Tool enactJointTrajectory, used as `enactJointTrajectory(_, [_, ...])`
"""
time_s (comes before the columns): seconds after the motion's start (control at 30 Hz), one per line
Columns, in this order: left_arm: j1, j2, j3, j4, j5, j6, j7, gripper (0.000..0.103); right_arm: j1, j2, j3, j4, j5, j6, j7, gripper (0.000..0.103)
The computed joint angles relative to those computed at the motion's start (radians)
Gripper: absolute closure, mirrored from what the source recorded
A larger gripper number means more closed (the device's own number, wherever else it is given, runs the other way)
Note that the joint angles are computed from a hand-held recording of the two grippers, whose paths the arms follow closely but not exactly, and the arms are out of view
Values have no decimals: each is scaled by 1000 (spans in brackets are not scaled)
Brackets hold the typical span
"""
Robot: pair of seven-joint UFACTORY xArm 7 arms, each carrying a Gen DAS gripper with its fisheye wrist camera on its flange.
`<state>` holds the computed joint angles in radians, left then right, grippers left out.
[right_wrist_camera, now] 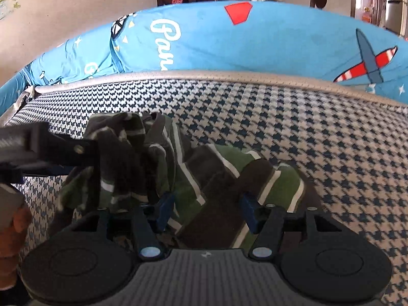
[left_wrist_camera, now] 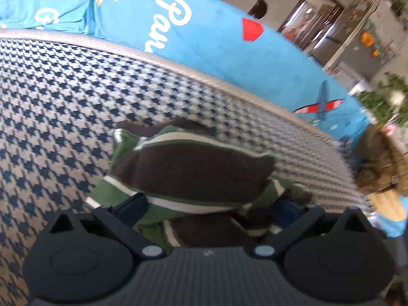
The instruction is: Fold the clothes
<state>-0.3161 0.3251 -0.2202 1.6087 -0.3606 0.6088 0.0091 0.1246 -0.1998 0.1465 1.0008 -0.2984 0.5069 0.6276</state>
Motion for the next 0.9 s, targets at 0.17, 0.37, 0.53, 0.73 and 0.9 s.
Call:
enactJointTrajectory(0.17, [-63, -1, 53, -27, 190, -33, -93, 1, 3, 36, 7, 23, -26, 26, 24, 47])
enactJointTrajectory(0.37, [-61, -29, 49, -71, 239, -78, -105, 19, 1, 56, 4, 34, -95, 28, 112, 83])
enactJointTrajectory(0.53, [-78, -64, 62, -128, 321, -186, -120, 32, -23, 40, 19, 24, -221, -16, 235, 95])
enactJointTrajectory(0.73, [-79, -84, 76, -158, 368, -265, -183, 33, -88, -13, 51, 3, -426, -40, 498, 95])
enactJointTrajectory(0.9, [-96, -89, 105, -160, 458, -277, -267, 30, -114, -29, 72, 12, -530, 26, 623, 95])
